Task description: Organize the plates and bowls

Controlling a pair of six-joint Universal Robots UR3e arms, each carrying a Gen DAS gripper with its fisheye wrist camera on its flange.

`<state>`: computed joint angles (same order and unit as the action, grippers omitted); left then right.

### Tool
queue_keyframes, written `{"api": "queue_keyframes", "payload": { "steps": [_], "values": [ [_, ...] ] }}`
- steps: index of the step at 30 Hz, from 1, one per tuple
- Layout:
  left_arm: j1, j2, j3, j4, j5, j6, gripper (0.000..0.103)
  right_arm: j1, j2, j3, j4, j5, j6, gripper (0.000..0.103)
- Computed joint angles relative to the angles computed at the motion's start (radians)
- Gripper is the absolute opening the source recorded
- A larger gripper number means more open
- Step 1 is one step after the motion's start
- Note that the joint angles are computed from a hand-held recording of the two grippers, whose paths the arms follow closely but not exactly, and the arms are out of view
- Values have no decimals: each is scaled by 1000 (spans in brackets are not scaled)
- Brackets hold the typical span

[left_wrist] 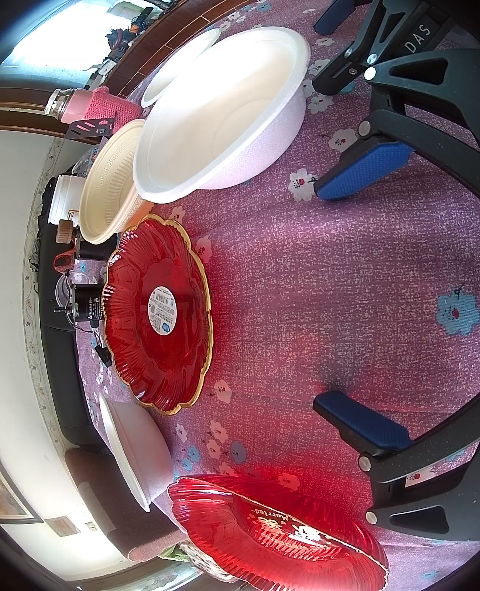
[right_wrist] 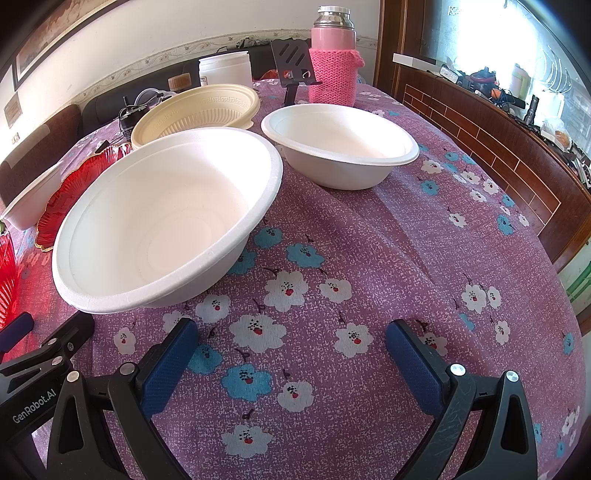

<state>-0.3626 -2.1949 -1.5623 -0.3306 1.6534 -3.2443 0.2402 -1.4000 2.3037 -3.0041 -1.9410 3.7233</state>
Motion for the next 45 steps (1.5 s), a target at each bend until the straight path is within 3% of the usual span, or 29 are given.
{"api": "queue_keyframes", "payload": {
  "steps": [33,38,42,45],
  "values": [
    [-6,-6,11,-7,10,-18,103,-3,9,-16,7,0,-2,102],
    [-27,2,21,-50,60,-88,103,-1,2,-11,12,0,2,102],
    [-8,56,-33,-77,12,-28,103,-12,-47,25,27,44,-44,102],
    [-14,113,-151,1,21,-26,103,-30,-97,50,63,93,-82,102]
  ]
}}
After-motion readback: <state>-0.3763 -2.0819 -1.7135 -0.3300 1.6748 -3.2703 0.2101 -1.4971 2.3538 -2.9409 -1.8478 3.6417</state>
